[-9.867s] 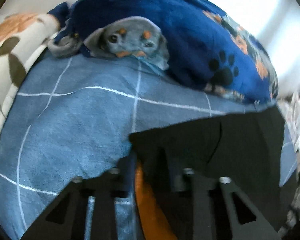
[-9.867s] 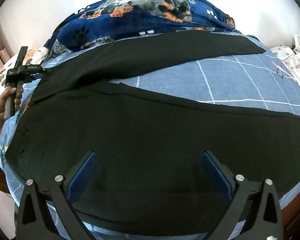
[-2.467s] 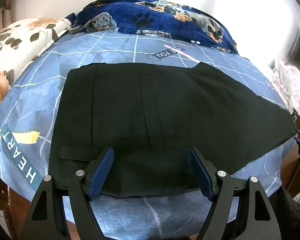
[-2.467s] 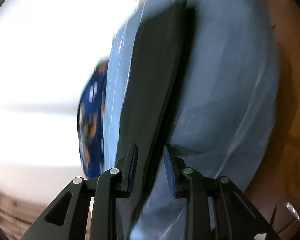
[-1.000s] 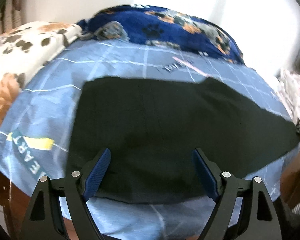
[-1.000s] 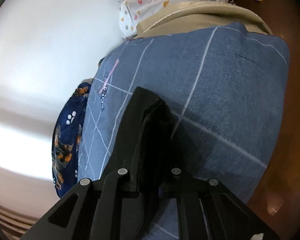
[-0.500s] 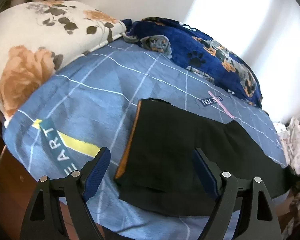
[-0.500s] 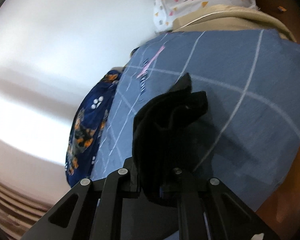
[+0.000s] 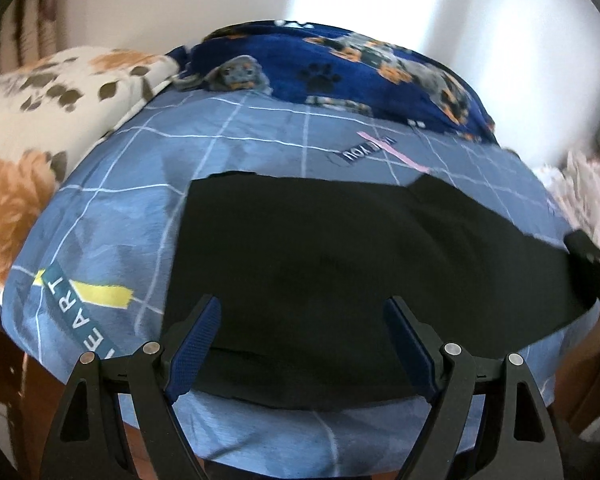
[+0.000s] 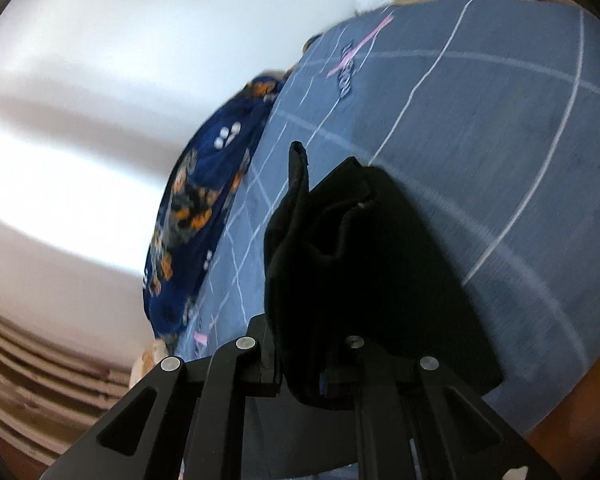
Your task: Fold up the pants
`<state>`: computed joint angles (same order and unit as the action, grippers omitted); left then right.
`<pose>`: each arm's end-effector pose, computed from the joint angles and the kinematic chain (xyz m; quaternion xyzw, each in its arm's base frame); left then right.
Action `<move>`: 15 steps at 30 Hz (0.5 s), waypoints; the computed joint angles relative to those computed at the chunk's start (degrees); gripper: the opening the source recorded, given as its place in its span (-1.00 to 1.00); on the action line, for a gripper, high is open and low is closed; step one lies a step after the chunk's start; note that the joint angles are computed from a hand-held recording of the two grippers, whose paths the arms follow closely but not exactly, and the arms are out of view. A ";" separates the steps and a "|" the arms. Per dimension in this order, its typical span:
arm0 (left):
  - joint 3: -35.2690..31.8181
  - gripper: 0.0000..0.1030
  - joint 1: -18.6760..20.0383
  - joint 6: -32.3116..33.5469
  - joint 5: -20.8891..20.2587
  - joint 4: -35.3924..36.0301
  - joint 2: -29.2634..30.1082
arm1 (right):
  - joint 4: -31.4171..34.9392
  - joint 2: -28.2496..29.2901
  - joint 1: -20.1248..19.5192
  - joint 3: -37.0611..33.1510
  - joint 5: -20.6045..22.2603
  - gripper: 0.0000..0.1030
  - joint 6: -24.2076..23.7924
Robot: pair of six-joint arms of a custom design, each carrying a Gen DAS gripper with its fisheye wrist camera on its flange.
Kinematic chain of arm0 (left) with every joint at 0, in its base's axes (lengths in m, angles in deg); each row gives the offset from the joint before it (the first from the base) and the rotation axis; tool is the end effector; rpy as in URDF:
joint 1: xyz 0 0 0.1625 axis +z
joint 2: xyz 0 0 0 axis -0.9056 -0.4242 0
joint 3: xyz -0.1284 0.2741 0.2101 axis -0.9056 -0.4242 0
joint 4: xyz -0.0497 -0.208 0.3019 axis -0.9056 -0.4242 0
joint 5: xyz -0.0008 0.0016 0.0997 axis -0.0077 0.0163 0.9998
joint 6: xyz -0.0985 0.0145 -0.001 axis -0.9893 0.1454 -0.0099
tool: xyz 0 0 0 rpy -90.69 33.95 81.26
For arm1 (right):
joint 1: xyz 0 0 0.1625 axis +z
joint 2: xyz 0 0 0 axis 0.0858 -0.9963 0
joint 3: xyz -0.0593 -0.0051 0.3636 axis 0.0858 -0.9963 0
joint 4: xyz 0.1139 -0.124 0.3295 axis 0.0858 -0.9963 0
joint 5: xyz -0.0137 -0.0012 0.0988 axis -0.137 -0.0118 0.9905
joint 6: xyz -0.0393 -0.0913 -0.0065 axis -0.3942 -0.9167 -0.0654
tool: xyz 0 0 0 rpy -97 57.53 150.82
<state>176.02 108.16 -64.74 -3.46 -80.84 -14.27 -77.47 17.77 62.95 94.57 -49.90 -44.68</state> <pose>-0.2926 -0.5676 0.1611 0.0861 0.8888 -0.3303 0.3057 -0.1030 -0.6608 0.4674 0.1826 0.8940 -0.4076 0.0367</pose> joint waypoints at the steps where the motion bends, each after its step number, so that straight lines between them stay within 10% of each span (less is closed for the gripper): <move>1: -0.32 0.62 -0.08 0.44 -0.23 0.40 0.38 | 0.14 -0.11 0.33 0.49 -0.45 -0.77 -0.43; 15: -1.21 0.62 -0.85 1.17 -0.40 3.04 2.22 | -0.52 0.12 2.94 6.74 -2.72 -0.74 -3.21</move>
<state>174.81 107.31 -63.57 -3.85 -77.80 -12.05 -77.99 17.89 65.89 101.31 -52.62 -47.90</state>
